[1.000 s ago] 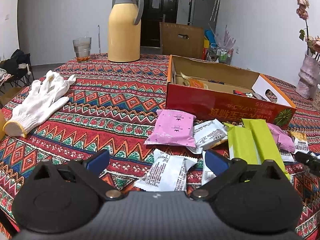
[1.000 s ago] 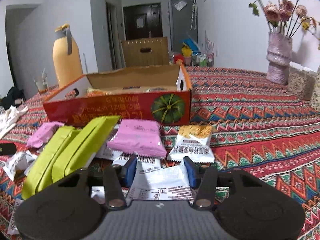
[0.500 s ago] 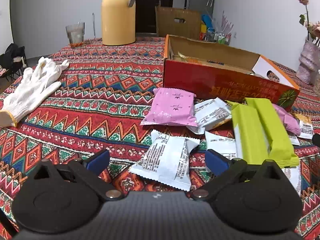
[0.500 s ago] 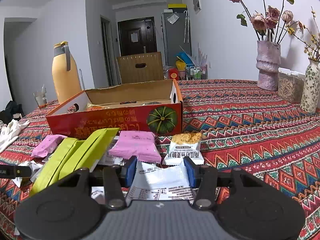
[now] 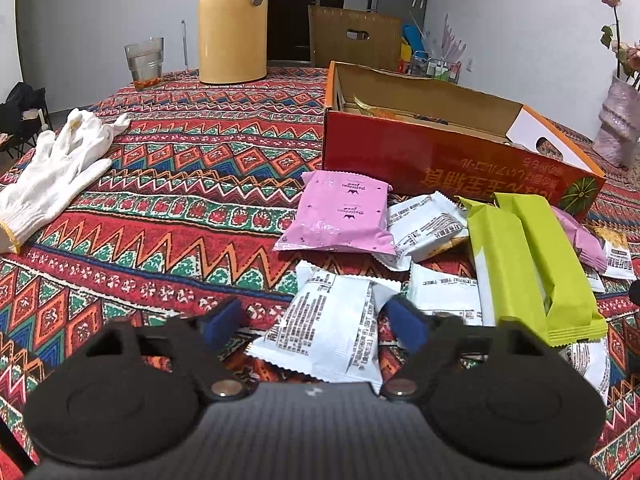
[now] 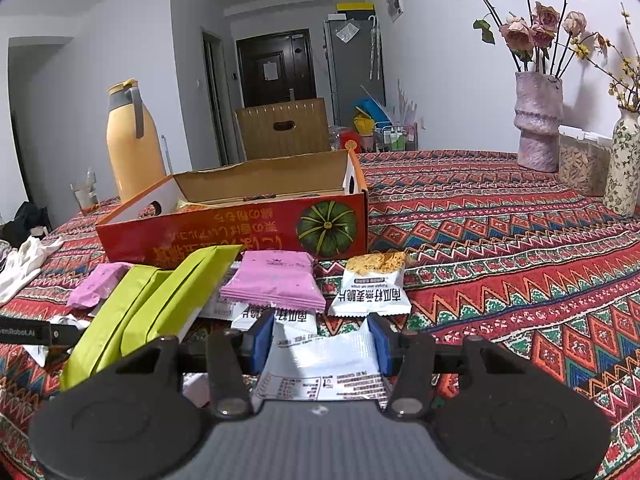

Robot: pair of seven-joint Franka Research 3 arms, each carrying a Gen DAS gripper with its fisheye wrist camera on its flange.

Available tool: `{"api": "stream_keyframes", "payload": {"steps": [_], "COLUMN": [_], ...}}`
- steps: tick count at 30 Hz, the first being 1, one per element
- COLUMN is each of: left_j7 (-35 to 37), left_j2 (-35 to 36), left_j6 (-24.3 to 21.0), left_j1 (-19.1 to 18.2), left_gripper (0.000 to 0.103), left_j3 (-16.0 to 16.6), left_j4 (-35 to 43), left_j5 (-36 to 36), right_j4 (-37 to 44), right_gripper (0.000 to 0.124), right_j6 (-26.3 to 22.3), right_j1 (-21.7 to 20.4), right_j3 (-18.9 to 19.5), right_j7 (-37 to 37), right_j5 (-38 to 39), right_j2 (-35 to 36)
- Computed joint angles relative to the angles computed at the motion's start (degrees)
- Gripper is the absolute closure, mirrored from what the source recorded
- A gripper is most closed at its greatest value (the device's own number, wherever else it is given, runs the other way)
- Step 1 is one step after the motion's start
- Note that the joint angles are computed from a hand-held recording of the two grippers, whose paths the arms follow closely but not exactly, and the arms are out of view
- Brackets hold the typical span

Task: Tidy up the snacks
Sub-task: 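Grasp a white printed packet with right tool while left tool grasps another white packet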

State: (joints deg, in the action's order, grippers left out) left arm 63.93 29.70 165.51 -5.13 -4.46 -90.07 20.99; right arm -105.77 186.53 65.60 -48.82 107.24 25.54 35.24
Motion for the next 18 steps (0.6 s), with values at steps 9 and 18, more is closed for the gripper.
{"api": "stream_keyframes", "payload": {"steps": [9, 18], "left_j7": [2.5, 1.7], "left_j2": [-1.5, -2.9], "left_j6": [2.9, 5.4], "left_j1": [1.3, 0.5], "left_gripper": [0.058, 0.058], "left_j3": [-1.4, -0.3], "left_j4": [-2.5, -3.9], "left_j5": [-1.9, -1.0], "right_j4": [-0.6, -1.3], "right_gripper": [0.075, 0.075], "right_j6": [0.0, 0.6], "right_j1": [1.1, 3.1], "right_j3": [-0.9, -2.4], "right_j7": [-0.2, -1.4], "right_j5": [0.2, 1.3], "right_j2": [-0.2, -0.3]}}
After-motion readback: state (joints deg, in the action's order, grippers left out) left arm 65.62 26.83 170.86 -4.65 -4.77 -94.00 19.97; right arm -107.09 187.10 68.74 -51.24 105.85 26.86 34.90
